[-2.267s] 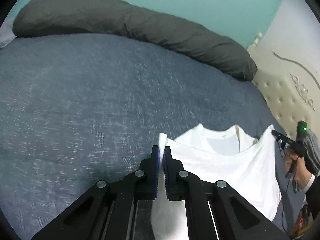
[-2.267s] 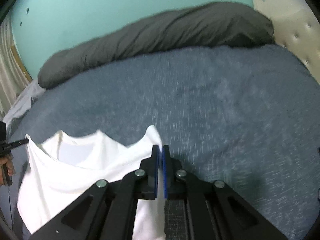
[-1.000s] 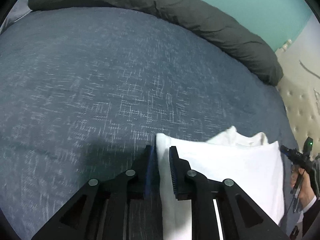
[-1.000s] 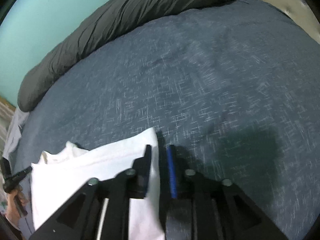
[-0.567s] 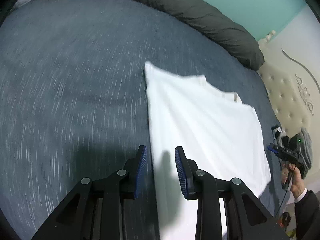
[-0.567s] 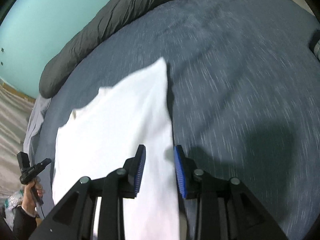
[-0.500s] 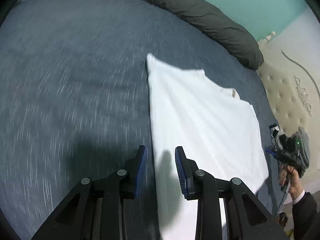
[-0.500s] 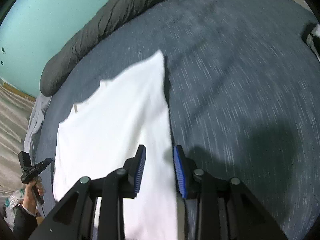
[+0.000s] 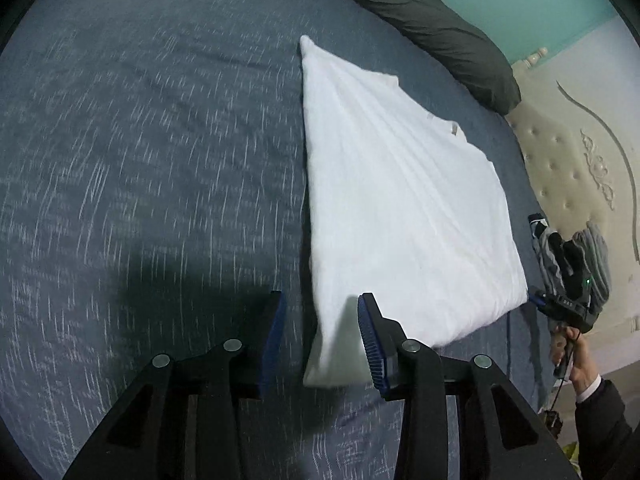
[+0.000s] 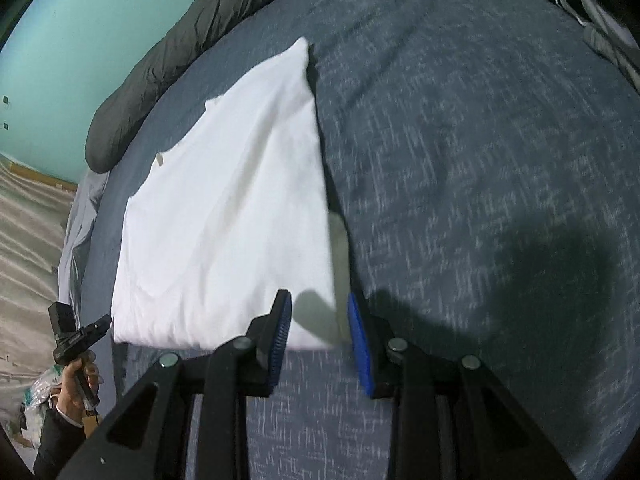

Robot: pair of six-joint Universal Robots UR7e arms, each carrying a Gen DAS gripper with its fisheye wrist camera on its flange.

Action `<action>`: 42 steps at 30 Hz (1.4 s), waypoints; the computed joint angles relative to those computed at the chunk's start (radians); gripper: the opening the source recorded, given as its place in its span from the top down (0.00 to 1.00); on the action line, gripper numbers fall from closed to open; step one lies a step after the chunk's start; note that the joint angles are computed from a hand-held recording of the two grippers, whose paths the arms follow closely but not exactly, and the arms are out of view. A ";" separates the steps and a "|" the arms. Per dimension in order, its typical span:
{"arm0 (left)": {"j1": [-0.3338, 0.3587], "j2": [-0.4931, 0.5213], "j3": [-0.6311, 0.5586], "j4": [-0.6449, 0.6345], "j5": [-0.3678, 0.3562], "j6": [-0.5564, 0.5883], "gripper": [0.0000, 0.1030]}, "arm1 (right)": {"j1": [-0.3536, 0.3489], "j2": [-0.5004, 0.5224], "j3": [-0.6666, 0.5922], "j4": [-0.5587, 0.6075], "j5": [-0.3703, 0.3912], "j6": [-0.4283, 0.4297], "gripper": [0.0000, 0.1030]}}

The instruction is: Fold clothes

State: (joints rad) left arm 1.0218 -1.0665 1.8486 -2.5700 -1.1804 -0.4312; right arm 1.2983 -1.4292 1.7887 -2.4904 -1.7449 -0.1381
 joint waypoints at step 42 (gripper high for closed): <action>-0.005 -0.033 0.024 0.071 0.022 0.038 0.88 | -0.032 -0.033 0.041 -0.003 0.014 -0.059 0.95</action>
